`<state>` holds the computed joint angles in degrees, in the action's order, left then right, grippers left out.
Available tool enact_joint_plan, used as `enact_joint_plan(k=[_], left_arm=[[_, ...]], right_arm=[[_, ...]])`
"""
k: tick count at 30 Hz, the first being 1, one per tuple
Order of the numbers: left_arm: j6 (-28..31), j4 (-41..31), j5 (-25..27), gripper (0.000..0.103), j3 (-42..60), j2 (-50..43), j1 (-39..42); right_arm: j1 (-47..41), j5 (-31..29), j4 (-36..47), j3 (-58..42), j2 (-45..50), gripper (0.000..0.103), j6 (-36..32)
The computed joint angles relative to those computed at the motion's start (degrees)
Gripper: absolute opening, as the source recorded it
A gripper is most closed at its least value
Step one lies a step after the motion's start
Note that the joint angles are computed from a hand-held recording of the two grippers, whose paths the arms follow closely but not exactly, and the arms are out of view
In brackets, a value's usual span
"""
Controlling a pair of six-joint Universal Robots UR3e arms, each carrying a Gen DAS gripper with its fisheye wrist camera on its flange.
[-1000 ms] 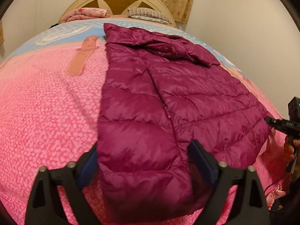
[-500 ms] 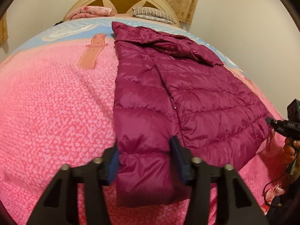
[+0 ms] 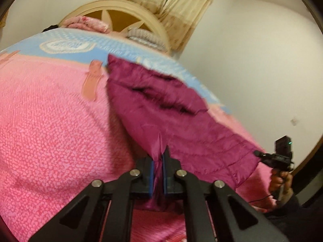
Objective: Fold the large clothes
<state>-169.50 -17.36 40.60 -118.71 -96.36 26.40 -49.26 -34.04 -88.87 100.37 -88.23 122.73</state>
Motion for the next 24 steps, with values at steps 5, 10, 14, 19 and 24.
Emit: enact_joint_plan(k=[5,10,14,19,24], left_arm=[[3.2,-9.1,-11.3,0.007,-3.2,9.8,5.9],[-1.7,-6.8,-16.3,0.007,0.6,6.9,6.5],[-10.1,1.2,-16.3,0.007,10.6,-4.1,3.5],[-13.5,-1.8,-12.4,0.007,30.7,-17.8,-0.9],[-18.4,-10.1,-9.2,0.007,56.4,-34.1,-3.5]], right_arm=[[-6.4,3.1,30.1,-9.7,-4.7,0.005,-18.3],[-11.0,6.4,59.9,-25.9,0.1,0.005,-37.5],[-8.5,12.5,58.0,-32.1,5.0,0.005,-33.0],[-0.5,18.5,20.4,-27.7,8.2,0.005,0.5],[7.9,16.3,-21.7,-34.2,21.7,0.005,38.4]])
